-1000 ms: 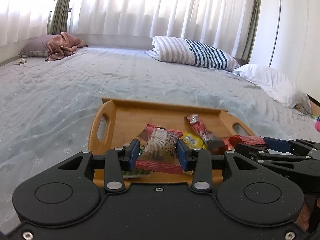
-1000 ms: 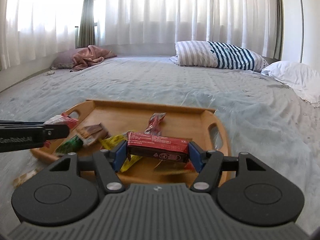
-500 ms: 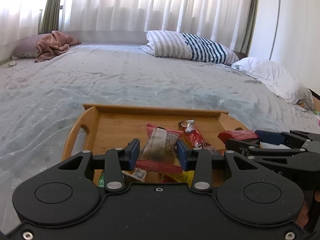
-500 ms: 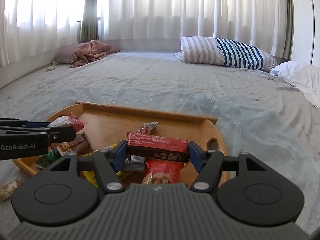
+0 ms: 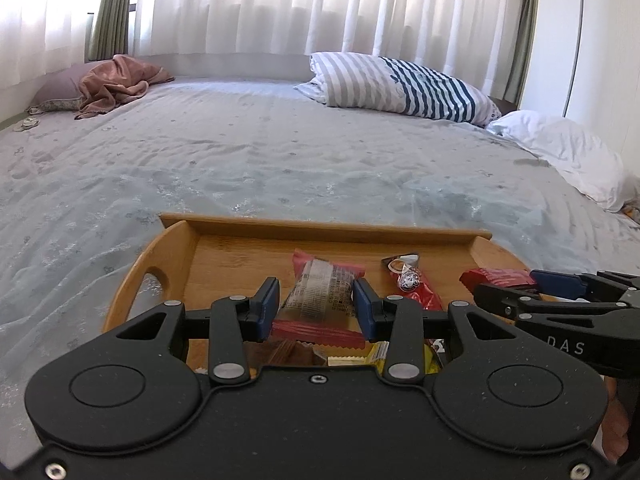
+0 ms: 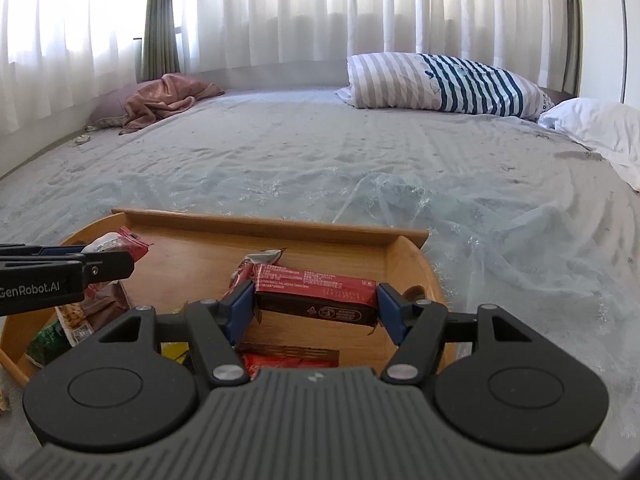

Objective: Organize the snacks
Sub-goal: 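Carry both packets over the tray while the left gripper opens to drop the grain packet, then open the right gripper to drop the red chocolate bar onto the tray, then lift both open tools away from the tray toward the remaining snacks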

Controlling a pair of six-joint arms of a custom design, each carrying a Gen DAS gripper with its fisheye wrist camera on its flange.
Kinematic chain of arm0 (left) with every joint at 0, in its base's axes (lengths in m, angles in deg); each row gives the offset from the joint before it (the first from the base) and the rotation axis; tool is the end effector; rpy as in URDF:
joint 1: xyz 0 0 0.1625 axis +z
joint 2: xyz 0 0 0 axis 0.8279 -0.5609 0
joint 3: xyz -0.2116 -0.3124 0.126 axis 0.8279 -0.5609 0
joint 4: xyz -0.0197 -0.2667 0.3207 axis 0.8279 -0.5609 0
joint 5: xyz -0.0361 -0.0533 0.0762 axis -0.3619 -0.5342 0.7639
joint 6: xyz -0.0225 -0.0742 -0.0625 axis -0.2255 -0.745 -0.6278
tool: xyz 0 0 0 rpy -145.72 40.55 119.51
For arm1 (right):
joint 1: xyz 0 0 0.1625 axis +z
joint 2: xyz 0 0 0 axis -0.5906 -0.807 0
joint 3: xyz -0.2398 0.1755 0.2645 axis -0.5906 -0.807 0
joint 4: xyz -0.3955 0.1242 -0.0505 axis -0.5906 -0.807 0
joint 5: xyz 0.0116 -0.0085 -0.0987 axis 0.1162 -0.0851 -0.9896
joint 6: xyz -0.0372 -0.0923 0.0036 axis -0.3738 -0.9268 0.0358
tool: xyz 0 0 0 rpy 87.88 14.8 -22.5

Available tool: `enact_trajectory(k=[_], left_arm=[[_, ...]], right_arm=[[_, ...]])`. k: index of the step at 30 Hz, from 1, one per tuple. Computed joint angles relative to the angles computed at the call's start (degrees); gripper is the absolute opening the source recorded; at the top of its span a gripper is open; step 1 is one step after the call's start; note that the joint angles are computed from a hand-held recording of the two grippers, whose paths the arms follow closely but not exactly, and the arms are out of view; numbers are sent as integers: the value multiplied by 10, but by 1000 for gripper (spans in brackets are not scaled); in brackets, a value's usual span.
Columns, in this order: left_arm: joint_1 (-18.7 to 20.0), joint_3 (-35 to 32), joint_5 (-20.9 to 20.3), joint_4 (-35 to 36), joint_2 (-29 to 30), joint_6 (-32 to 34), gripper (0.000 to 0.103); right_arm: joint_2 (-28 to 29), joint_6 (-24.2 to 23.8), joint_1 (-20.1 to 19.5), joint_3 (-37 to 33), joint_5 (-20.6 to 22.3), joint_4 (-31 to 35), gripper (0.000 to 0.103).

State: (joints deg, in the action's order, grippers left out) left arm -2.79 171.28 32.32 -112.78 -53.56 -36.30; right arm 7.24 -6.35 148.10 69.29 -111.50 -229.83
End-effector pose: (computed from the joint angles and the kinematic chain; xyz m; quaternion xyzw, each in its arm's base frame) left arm -0.0878 -0.4576 0.2076 0.1980 0.8416 -0.4272 0.2645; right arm 0.2537 -0.4301 0.0294 0.2355 -0.8227 0.4212 0.3006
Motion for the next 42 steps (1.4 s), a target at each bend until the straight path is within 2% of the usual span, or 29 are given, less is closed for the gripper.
enact_trajectory(k=[1,4,10,17,19,21,23,25,31,37,42], left_arm=[[2,-4,-1,-4,6,2,38],[7,-10,-7,-7,17,1,26],[12,-22,-1,11,34,7,26],[13,-21,-1,9,45,6,27],[13,-20,-2,7,47,8,27],[10,-19,2,5,48,13,30],[4,-17,11,-1,51,18,42],[-1,-13,13,-9,51,24,46],[-17,13,21,-10,26,17,62],[-38,62,16,-10,-31,14,80],[-74,108,25,31,-95,4,86]], right_arm=[[1,-5,-2,-1,2,1,68],[6,-6,-6,-6,6,2,68],[14,3,-15,-9,12,5,68],[14,13,-25,-6,21,13,73],[14,8,-26,-3,27,7,77],[13,6,-26,0,32,7,79],[12,7,-24,4,36,4,85],[10,5,-21,7,38,-1,90],[0,13,-9,25,33,-10,91],[-16,38,3,59,32,-33,94],[-26,47,17,91,33,-57,98]])
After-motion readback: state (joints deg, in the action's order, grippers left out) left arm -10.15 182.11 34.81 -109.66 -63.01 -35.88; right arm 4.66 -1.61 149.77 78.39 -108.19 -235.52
